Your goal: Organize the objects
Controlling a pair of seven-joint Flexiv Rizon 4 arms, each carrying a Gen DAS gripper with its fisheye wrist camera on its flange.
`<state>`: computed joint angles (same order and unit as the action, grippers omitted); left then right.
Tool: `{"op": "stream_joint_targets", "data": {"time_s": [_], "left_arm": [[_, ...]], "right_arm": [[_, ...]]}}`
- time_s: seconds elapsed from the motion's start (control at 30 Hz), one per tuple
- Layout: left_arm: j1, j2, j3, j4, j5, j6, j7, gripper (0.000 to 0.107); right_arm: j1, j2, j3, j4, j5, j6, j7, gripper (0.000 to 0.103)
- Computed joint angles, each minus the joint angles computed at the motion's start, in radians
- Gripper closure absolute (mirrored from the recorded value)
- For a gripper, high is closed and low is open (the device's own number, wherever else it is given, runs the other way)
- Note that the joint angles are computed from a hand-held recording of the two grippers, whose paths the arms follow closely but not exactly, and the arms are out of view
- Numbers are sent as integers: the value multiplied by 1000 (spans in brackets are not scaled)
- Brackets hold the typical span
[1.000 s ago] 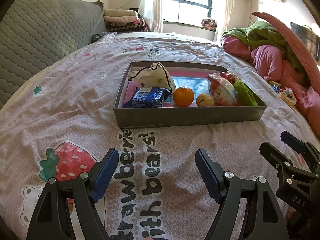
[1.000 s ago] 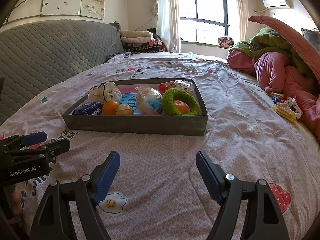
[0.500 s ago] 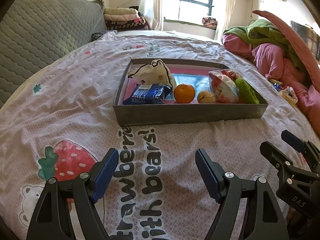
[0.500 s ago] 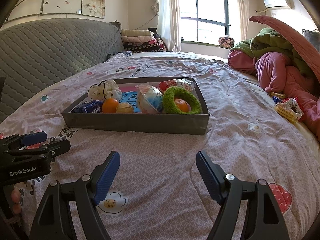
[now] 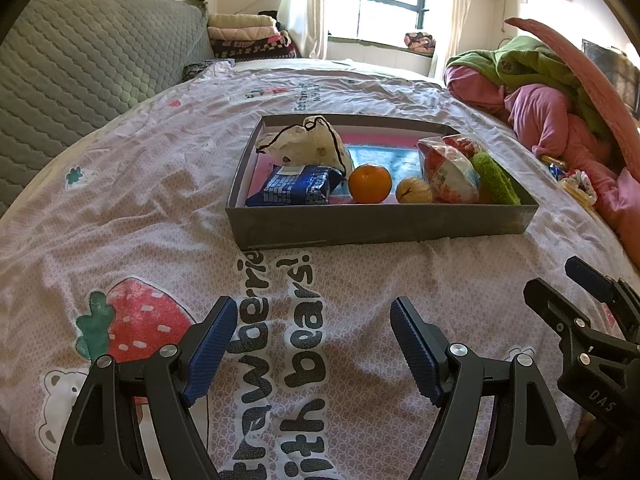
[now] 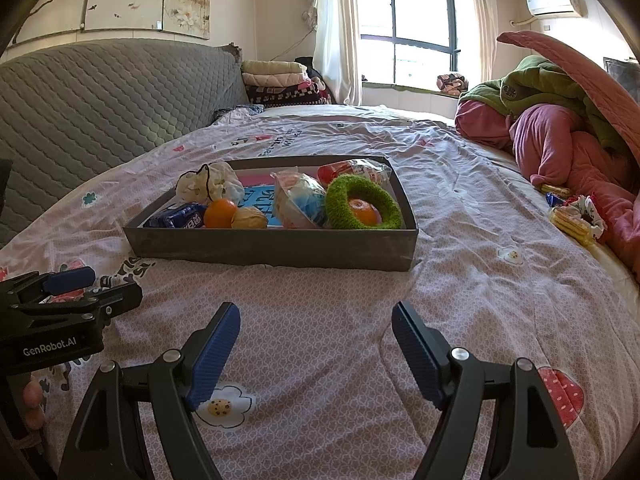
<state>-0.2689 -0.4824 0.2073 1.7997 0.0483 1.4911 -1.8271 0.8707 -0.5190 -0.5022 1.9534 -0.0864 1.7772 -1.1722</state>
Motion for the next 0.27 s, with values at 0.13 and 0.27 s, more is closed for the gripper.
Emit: {"op": "stream_joint_targets", "data": {"time_s": [0.13, 0.27], "left_arm": [[18, 1, -23, 7, -5, 18, 19, 27], [-35, -8, 39, -7, 14, 20, -2, 27]], "right_arm": [[-1, 0, 1, 1, 1, 1, -1, 25], [-8, 2, 10, 0, -1, 1, -3, 25]]}}
